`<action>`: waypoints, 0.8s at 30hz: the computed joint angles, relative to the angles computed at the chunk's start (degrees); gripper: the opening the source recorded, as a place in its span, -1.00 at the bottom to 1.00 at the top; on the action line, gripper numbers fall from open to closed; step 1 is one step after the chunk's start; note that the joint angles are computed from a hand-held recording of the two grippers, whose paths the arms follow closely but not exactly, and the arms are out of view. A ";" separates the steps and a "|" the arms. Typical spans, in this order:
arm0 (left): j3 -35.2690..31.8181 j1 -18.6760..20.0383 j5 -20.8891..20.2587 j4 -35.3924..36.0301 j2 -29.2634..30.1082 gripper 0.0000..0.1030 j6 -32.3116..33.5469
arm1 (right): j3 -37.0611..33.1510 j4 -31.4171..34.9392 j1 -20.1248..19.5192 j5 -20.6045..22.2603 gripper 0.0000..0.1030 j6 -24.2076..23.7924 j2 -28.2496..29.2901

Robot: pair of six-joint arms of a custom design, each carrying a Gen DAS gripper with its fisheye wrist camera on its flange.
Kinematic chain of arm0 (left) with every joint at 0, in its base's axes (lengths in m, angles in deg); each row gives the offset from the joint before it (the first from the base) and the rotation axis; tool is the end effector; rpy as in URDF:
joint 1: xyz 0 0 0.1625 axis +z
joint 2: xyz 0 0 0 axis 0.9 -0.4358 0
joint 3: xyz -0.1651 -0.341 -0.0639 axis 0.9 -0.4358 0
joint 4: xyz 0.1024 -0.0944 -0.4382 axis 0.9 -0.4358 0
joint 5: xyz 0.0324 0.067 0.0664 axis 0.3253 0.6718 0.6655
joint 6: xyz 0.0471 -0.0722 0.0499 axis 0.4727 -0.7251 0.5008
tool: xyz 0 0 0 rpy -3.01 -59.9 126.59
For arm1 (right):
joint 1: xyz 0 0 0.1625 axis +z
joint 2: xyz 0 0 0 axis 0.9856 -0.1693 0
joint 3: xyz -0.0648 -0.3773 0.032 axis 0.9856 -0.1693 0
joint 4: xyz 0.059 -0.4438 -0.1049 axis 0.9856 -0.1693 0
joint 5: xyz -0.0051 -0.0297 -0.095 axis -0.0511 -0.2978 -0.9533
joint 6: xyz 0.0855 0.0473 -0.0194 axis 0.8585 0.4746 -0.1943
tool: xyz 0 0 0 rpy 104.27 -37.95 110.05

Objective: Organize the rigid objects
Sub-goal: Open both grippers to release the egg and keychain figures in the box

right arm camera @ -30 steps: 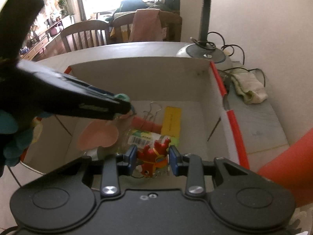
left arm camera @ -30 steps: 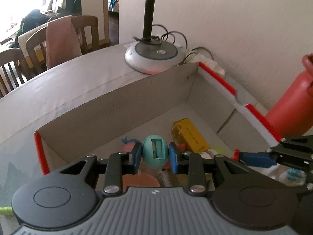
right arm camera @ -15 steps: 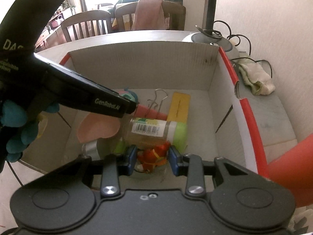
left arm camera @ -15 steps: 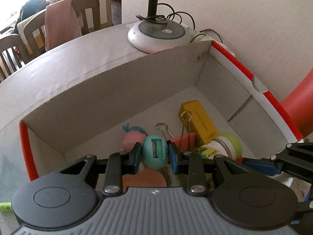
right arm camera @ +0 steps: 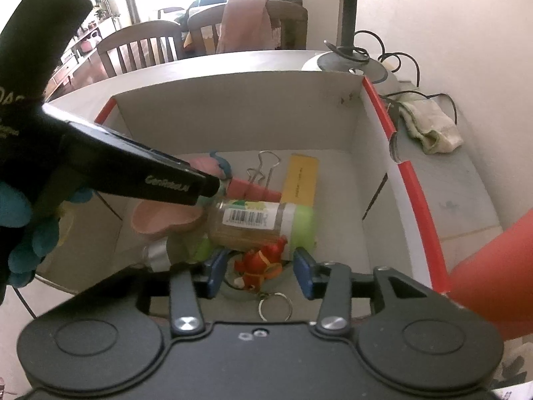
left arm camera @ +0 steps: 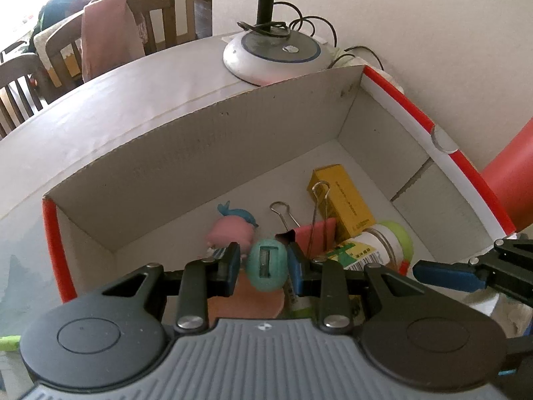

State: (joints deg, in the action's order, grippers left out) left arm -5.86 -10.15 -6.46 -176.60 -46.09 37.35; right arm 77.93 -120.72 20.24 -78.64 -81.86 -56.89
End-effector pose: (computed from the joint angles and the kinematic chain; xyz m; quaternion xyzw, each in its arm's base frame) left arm -0.3011 -0.7536 0.0905 0.1802 0.9165 -0.1922 0.3011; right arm 0.2065 -0.6454 0.2173 0.2663 -0.9050 0.1858 0.2748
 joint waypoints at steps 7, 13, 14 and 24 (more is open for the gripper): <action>2.22 -0.66 -0.16 -0.47 -1.86 -0.42 -1.29 | 0.84 -0.52 0.27 0.79 -0.04 0.05 -1.04; 4.81 -1.28 -0.29 -1.98 -3.99 -0.41 -2.71 | 1.08 -0.28 0.41 1.70 -0.02 -0.13 -1.86; 5.26 -1.43 -0.21 -2.31 -4.34 -0.40 -2.67 | 1.28 -0.27 0.56 1.72 -0.01 -0.05 -2.08; 11.24 -3.36 0.84 -7.66 -8.90 0.12 -2.28 | 2.44 -0.70 1.60 2.73 0.14 -0.79 -3.69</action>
